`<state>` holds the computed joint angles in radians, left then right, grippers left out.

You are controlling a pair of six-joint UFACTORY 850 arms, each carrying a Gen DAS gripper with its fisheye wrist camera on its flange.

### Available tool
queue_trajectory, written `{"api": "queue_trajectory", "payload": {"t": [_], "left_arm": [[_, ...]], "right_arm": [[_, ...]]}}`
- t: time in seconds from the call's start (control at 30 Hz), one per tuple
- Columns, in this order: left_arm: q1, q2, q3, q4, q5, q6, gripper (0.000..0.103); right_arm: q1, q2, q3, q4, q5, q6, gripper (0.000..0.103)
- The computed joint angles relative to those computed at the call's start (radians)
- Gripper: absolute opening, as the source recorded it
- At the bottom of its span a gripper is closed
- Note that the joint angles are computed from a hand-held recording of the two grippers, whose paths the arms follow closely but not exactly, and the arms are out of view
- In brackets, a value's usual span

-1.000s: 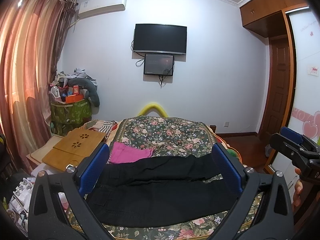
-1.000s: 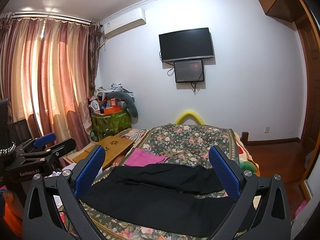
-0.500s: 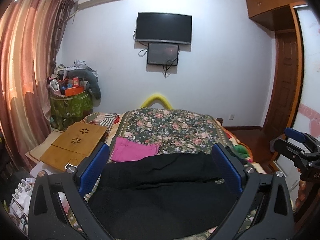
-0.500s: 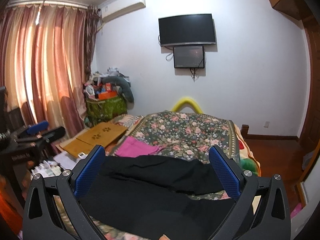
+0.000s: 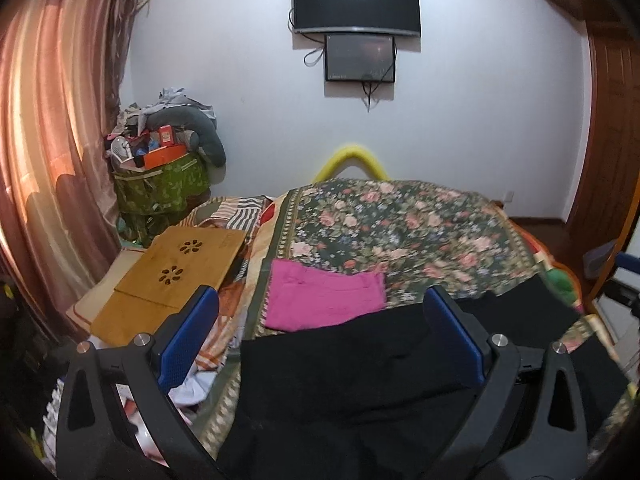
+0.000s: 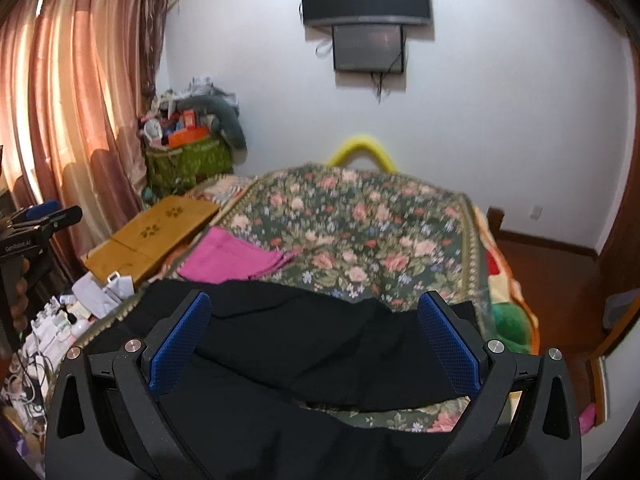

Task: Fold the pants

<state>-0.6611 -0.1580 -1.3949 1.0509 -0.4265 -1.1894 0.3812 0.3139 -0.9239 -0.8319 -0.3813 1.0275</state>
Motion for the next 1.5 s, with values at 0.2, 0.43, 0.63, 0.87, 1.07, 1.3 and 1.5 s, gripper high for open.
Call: {"api": "queue_trajectory", "payload": {"t": [0.2, 0.43, 0.63, 0.87, 1.07, 1.3, 1.5], "left_arm": [[0.118, -0.141, -0.098, -0.333, 0.082, 0.271, 0.103], [0.207, -0.296, -0.209, -0.596, 0.052, 0.504, 0.103], [0.238, -0.440, -0.334, -0.643, -0.081, 0.606, 0.103], [0.247, -0.584, -0.462, -0.751, -0.263, 0.746, 0.075], [0.249, -0.662, -0.535, -0.834, -0.340, 0.842, 0.064], [0.266, -0.726, -0.629, -0.943, -0.405, 0.872, 0.041], [0.266, -0.734, -0.643, -0.969, -0.426, 0.868, 0.026]], "right_arm": [[-0.096, -0.125, -0.059, 0.320, 0.051, -0.361, 0.103], [-0.154, -0.272, -0.133, 0.490, 0.058, -0.635, 0.101], [-0.197, -0.387, -0.209, 0.722, 0.043, -0.912, 0.094], [-0.223, -0.514, -0.313, 0.897, -0.010, -1.133, 0.087], [-0.237, -0.602, -0.389, 0.962, -0.088, -1.234, 0.075], [-0.245, -0.682, -0.464, 1.020, -0.156, -1.300, 0.068], [-0.259, -0.668, -0.411, 1.183, -0.094, -1.401, 0.067]]}}
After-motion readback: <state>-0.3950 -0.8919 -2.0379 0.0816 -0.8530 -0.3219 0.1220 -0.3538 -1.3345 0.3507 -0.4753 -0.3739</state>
